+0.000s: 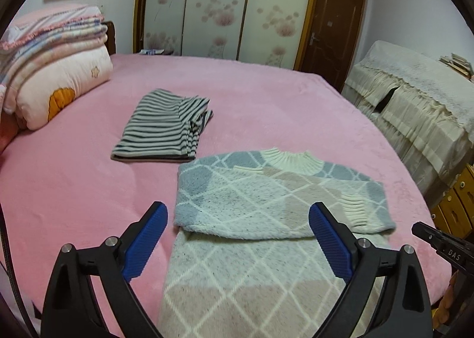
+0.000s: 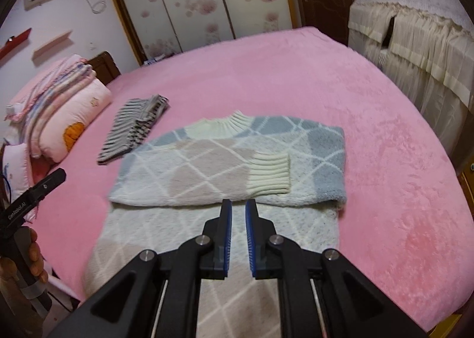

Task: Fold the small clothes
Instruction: 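Move both tools to the ribbed hem of the sweater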

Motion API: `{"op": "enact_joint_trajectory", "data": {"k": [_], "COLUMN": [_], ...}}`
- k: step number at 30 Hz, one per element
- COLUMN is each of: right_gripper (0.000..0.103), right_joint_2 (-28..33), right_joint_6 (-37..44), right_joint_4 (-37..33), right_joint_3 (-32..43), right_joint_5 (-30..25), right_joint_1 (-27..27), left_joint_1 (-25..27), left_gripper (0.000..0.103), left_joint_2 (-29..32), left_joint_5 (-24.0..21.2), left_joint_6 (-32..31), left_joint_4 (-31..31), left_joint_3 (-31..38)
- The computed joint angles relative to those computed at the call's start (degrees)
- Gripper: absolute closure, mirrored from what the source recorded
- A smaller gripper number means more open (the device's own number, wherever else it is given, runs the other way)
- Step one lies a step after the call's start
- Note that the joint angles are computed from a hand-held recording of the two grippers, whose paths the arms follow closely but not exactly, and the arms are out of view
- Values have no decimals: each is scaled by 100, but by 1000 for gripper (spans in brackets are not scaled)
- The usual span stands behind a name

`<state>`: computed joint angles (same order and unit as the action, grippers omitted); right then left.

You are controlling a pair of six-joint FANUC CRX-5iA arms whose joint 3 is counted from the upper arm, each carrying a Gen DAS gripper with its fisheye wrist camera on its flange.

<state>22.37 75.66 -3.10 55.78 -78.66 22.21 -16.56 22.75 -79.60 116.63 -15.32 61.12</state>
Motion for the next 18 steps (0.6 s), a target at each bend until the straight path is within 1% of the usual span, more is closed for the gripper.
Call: {"op": "enact_joint_trajectory", "data": {"k": [2, 5, 7, 9, 14, 18], "right_gripper": [94, 92, 86, 83, 82, 82], "right_joint_2": [-217, -471, -671, -877, -1258, -1591], "right_joint_6": [24, 41, 6, -48, -102, -86], "right_joint_4": [-16, 4, 35, 85, 173, 312], "right_joint_3": [-190, -405, -586, -788, -1136, -1510], "right_joint_5": [132, 264, 375, 526, 725, 888], "right_joint_1": [41, 104, 149, 192, 269, 368], "left_joint_1": [-81, -179, -236, -312, -526, -586], "left_gripper": [5, 3, 1, 1, 1, 1], "left_joint_2": [-104, -391, -586, -743, -1046, -1290], "left_joint_5": [-8, 153, 310, 416, 492, 463], "left_joint_6": [33, 190, 304, 384, 434, 376], "left_joint_4": [-84, -165, -210, -296, -505, -456], "left_joint_3": [-5, -204, -382, -503, -693, -948]}}
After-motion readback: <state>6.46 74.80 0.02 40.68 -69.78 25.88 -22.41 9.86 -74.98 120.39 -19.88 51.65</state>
